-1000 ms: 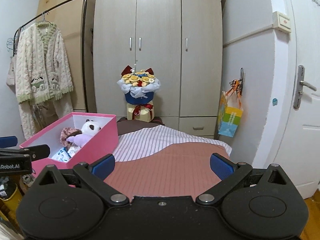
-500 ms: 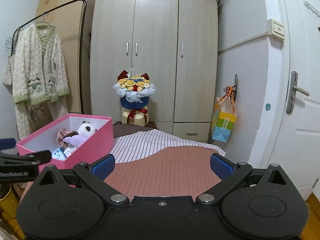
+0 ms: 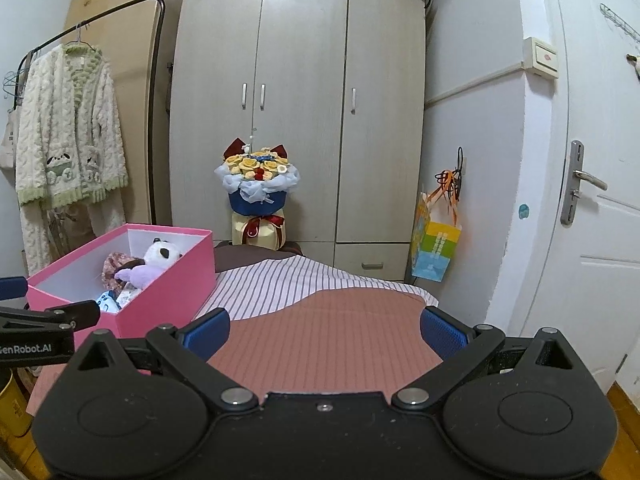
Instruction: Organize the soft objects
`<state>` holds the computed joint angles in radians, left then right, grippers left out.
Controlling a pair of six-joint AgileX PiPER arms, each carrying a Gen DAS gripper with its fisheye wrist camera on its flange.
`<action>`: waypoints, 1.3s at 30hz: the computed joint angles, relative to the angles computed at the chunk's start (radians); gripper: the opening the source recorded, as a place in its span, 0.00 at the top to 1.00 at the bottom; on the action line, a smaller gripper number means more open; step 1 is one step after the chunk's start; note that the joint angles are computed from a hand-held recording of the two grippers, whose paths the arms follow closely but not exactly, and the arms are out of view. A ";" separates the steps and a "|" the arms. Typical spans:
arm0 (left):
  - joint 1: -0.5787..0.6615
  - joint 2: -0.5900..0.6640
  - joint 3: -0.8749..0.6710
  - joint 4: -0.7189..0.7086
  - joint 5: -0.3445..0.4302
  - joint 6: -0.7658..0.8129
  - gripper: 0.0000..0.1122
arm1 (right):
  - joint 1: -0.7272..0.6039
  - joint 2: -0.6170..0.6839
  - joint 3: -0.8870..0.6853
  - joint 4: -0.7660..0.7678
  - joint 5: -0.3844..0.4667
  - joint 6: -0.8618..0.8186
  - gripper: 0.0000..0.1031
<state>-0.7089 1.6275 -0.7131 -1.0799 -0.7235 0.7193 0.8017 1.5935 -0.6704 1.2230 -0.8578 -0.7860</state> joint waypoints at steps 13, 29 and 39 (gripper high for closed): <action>0.006 -0.009 0.018 0.025 0.003 -0.035 0.09 | -0.014 0.011 0.014 -0.037 0.015 0.042 0.01; -0.007 -0.012 0.041 0.012 -0.008 -0.040 0.09 | 0.006 0.020 0.029 -0.029 -0.033 0.050 0.01; 0.010 -0.026 0.047 0.014 0.023 -0.037 0.09 | 0.027 0.019 0.029 -0.005 -0.048 0.038 0.01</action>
